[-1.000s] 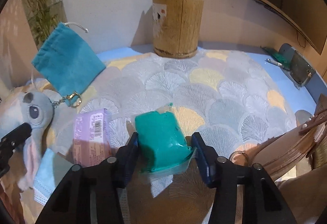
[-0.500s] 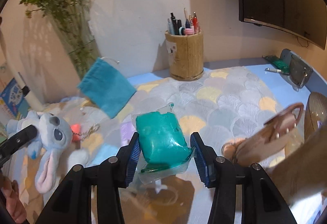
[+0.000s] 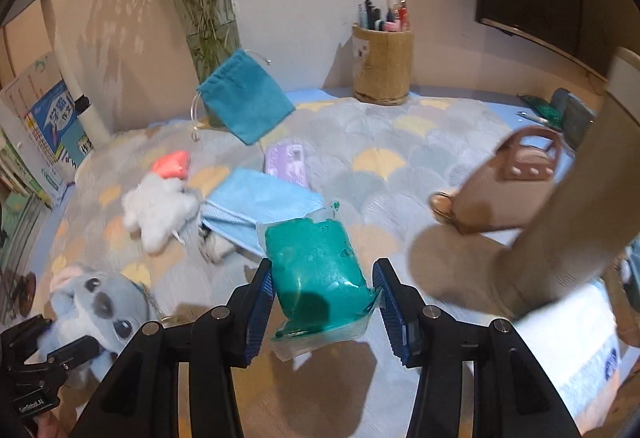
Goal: Organize soft objects
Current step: 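Carry the Stitch plush with the left tool while the right tool carries the teal pack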
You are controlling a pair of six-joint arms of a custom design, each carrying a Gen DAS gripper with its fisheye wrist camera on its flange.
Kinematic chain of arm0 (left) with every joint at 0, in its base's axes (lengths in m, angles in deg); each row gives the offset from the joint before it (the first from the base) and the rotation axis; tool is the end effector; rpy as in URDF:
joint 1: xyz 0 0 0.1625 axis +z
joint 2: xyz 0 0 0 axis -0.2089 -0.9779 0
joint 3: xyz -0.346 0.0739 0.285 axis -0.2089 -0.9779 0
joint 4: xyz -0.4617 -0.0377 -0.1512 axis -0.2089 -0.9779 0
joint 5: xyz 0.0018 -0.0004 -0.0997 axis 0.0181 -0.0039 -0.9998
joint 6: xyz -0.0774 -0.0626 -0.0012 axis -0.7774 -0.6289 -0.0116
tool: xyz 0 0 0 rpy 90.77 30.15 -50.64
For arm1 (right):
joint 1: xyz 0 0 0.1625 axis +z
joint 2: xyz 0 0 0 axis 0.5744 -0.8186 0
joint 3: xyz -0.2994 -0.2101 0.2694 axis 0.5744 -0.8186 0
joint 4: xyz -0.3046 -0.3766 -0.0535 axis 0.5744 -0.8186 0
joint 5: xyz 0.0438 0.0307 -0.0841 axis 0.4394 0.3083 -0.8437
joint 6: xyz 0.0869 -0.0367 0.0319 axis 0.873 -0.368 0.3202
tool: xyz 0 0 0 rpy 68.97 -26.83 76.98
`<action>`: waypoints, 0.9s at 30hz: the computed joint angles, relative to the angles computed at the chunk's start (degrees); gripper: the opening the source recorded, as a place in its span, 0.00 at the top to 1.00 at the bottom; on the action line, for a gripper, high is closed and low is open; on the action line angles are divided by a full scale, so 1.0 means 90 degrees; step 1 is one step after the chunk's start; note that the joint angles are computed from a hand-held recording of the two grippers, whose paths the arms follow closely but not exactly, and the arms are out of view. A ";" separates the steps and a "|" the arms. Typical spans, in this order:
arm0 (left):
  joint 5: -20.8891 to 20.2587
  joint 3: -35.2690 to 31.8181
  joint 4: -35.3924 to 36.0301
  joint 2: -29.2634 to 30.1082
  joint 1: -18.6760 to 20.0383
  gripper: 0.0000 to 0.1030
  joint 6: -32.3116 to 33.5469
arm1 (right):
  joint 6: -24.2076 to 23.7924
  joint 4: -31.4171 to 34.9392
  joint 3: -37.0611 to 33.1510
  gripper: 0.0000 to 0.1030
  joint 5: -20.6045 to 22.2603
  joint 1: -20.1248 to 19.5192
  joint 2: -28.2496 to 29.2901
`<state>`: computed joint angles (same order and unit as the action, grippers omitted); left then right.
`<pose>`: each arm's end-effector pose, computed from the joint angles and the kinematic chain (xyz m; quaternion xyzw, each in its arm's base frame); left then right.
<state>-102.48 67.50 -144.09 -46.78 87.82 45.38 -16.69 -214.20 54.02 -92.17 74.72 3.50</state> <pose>0.0425 -0.5555 0.2951 0.1695 0.9217 -0.2705 0.2205 0.3079 -0.6464 -0.0207 0.1785 -0.8891 0.2896 0.3062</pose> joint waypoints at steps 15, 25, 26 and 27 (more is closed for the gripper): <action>-0.0048 -0.0088 0.0412 -0.0255 -0.0053 0.17 -0.0400 | 0.0050 -0.0402 0.1115 0.53 0.0320 0.0269 -0.0656; 0.0947 -0.0079 -0.0214 0.0454 -0.0221 0.35 -0.0668 | 0.0275 -0.0598 0.1663 0.53 0.0645 0.0256 -0.0992; 0.0561 -0.0110 -0.0133 0.0383 -0.0138 0.49 -0.0771 | 0.0412 -0.0497 0.1720 0.53 0.0724 0.0208 -0.1070; 0.0440 -0.0128 -0.0078 0.0353 -0.0112 0.49 -0.0836 | 0.0556 -0.0382 0.1757 0.53 0.0800 0.0164 -0.1139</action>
